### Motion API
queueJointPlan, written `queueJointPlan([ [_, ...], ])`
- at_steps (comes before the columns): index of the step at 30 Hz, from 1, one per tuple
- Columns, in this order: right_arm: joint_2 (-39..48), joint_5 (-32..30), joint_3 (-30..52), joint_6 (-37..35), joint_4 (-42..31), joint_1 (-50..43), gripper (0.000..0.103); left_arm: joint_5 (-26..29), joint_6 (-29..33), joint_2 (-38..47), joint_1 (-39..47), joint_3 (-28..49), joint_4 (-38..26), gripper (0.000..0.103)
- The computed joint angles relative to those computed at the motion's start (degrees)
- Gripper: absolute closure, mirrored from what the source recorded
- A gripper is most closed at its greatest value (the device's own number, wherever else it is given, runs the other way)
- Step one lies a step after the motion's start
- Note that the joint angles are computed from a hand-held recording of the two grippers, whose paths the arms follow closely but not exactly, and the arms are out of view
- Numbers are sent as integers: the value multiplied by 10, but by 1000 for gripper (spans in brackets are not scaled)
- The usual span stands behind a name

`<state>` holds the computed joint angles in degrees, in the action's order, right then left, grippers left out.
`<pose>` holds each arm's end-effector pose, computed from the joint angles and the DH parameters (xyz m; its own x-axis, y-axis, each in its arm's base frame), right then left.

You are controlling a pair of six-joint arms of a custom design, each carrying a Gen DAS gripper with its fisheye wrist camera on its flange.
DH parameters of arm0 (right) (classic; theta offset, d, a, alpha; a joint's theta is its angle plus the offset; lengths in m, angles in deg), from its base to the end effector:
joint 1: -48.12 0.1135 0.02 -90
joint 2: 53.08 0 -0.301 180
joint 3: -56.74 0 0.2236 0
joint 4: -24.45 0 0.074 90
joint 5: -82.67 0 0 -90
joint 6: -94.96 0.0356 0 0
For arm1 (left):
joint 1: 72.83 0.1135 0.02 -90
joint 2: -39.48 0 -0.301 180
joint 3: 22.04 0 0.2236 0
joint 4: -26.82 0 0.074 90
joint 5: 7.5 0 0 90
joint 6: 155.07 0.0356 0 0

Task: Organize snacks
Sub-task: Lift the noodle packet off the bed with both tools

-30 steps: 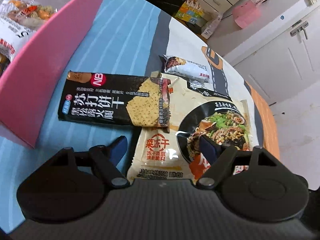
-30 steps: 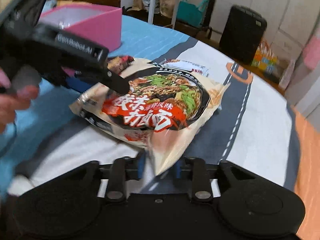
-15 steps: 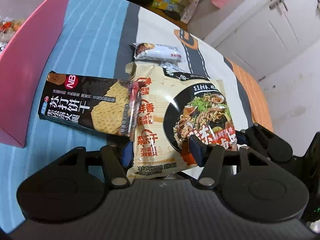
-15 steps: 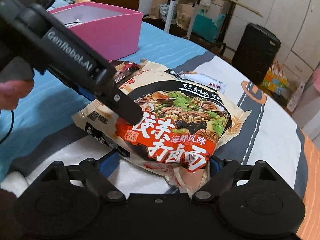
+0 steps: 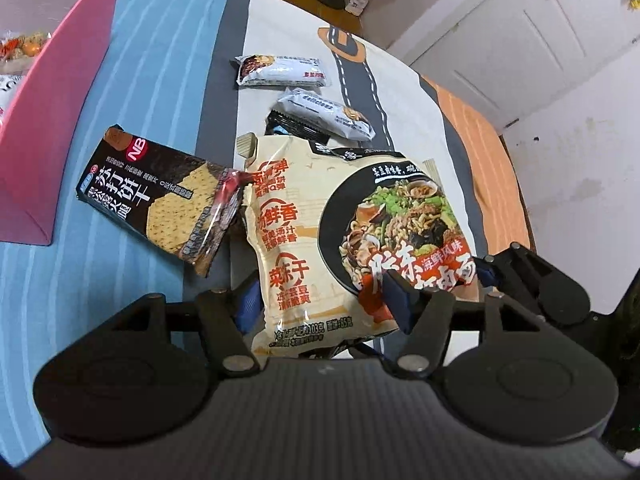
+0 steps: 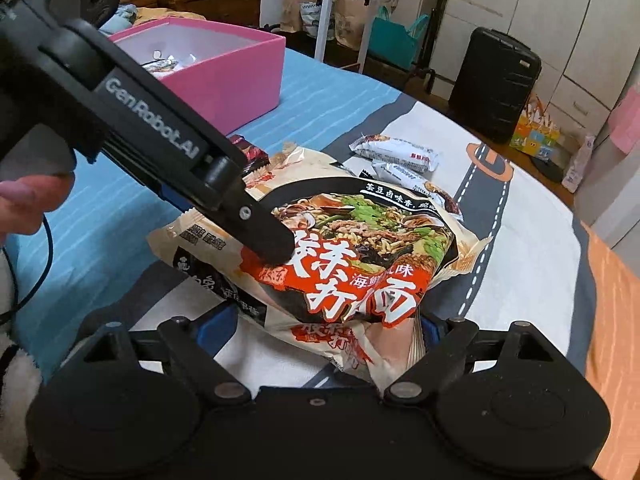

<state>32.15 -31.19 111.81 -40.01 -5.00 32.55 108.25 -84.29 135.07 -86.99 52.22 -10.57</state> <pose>0.2372 -0.0511 0.2092 -0.6220 -0.4976 -0.6045 -0.5531 0.8258 -0.1107 0.2994 -0.0915 0.2411 -0.9270 -0.0719 -0.3681 0.1418 0.8414 -0.5215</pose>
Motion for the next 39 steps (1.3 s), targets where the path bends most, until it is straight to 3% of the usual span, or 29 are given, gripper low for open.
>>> queueJointPlan([
  [8,-55,23,10,25,-59,9,14,-16,16,-40,-15,19,-62,41],
  [13,-96,43,22,33,-96,20,15,3,38,-58,-7,38,-101,40],
  [25,-131,80,50,49,-159,26,17,43,22,-74,-10,28,-101,38],
  [31,-128,68,60,57,-123,18,17,12,45,-73,-22,83,-121,38],
  [39,-138,51,101,69,-145,31,17,20,82,-75,9,173,-219,38],
])
